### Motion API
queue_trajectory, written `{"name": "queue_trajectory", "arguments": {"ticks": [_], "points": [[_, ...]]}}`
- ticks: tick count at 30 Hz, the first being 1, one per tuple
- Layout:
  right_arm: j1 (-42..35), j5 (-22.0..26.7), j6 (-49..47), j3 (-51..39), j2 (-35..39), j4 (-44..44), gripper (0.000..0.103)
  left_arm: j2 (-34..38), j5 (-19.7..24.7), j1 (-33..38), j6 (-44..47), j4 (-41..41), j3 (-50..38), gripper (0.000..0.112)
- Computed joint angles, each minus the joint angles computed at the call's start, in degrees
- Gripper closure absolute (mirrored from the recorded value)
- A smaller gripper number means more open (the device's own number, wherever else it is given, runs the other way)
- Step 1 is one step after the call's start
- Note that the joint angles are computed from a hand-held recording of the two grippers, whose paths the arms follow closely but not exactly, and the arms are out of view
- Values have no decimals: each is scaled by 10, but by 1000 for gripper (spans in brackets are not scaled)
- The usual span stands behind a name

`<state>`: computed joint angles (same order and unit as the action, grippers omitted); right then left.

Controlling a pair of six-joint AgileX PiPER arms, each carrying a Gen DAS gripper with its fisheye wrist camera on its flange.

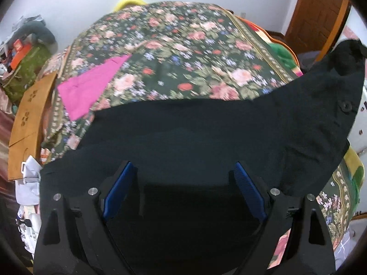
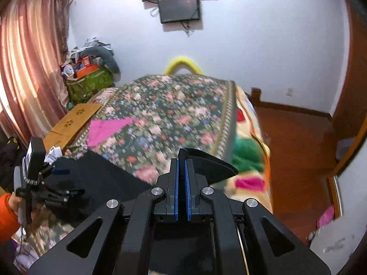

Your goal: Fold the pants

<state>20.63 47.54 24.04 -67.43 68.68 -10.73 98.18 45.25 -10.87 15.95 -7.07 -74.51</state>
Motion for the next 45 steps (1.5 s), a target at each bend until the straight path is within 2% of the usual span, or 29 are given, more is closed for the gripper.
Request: {"name": "queue_trajectory", "arguments": {"ticks": [9,16,22,26,32,34,36,38,41,45], "points": [[-32,0,33,170,-113,27,99,-8,-8,-23,-16,13,30,23],[-10,0,110,254,-153,-1,99,-8,-8,-23,-13,5,33,23],[15,15,179,292,-167,-30,98,-19,-15,-15,6,-16,46,23],[57,65,245,274,-164,-75,95,-31,-16,0,23,-35,54,23],[120,124,305,220,-135,-130,92,-58,-5,60,80,-100,52,23],[153,143,324,190,-118,-159,84,-68,-2,88,100,-116,48,23],[195,162,351,160,-95,-198,67,-75,3,118,120,-132,41,23],[237,183,374,126,-66,-244,58,-80,8,149,141,-147,34,23],[263,174,366,77,-25,-268,53,-85,11,207,177,-169,23,23],[274,135,317,-2,50,-266,53,-73,17,277,214,-189,1,23]]}}
